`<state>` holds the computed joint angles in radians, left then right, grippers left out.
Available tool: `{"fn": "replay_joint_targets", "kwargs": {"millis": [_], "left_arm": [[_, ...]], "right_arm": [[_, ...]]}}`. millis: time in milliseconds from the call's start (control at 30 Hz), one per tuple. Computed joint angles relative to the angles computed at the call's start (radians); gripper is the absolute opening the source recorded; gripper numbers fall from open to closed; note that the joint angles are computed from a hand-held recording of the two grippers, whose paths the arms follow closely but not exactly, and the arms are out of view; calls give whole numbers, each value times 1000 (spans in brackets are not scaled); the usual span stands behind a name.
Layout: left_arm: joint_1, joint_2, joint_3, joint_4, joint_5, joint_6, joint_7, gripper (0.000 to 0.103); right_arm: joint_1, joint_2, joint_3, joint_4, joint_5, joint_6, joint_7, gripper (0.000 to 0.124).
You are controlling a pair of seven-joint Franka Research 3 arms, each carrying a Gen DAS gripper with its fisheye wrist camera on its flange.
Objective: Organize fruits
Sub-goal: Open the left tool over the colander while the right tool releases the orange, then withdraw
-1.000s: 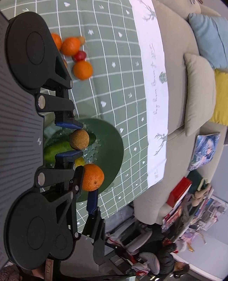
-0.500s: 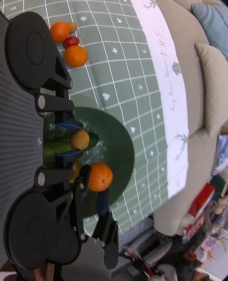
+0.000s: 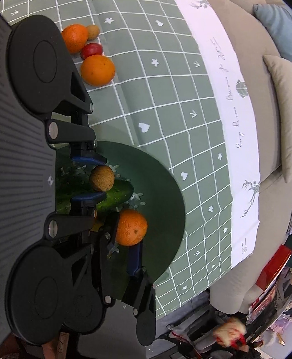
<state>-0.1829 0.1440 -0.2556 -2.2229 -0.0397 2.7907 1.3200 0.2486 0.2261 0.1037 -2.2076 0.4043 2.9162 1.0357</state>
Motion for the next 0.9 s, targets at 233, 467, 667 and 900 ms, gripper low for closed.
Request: {"fn": "replay_joint_targets", "kwargs": {"millis": [233, 467, 667, 900], "left_arm": [[4, 11, -5, 10, -15, 3, 5, 29], [21, -3, -20, 4, -84, -12, 70, 39], [18, -64, -16, -47, -175, 20, 118, 42], [-20, -198, 27, -159, -229, 95, 182, 42]], "right_arm": [[15, 13, -15, 13, -41, -11, 27, 43], [30, -14, -30, 3, -87, -29, 59, 49], [38, -67, -33, -24, -116, -28, 103, 52], [55, -159, -36, -85, -156, 1, 221, 64]]}}
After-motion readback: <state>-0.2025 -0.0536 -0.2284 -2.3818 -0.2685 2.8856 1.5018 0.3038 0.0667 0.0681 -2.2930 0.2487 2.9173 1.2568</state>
